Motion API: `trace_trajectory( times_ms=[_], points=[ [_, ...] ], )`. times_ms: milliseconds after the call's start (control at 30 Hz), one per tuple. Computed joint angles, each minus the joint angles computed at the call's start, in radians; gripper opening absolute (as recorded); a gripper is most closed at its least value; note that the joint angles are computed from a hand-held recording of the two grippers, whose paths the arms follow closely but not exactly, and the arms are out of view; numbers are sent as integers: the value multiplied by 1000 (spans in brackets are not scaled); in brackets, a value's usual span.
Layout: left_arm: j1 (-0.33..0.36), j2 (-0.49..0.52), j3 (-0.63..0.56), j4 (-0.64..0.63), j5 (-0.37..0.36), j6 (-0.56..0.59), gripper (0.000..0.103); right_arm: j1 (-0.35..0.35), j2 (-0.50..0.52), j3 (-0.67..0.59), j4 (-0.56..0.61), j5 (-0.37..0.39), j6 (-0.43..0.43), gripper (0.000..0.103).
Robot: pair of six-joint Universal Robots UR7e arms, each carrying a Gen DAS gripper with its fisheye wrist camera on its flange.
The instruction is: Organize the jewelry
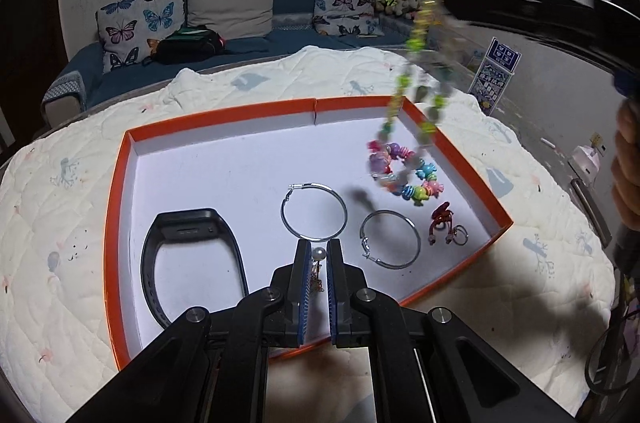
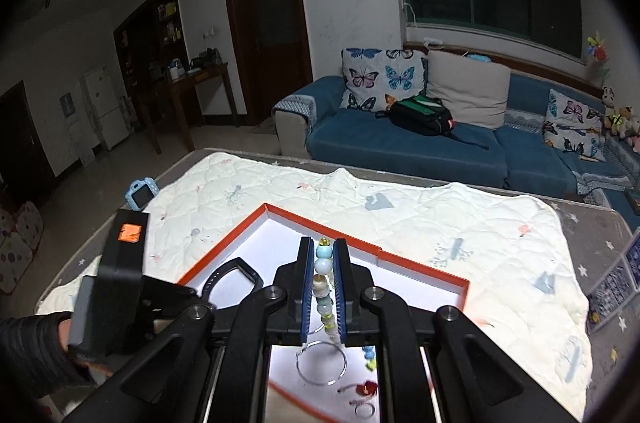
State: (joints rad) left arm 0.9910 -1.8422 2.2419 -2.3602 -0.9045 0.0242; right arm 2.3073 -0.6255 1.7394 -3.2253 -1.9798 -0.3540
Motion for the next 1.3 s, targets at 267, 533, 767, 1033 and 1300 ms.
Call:
trace_trajectory(
  times_ms=[267,533,767,1033,1300],
  points=[
    [30,13,-19,26,-22,-31,9,-36,50,-55,61,-73,27,12],
    [13,6,-21,50,5,-58,9,-53,44,-49,144,-109,79,12],
    [-31,-37,-15,110,31,-134,9,-31,14,-15,157,-117,97,24],
    [-146,-155,7,242,97,-258,9,7,-36,65,122,-129,147,33],
    [-369,-356,49,532,209,-531,61,54,-75,162,78,-143,220,46]
  ],
)
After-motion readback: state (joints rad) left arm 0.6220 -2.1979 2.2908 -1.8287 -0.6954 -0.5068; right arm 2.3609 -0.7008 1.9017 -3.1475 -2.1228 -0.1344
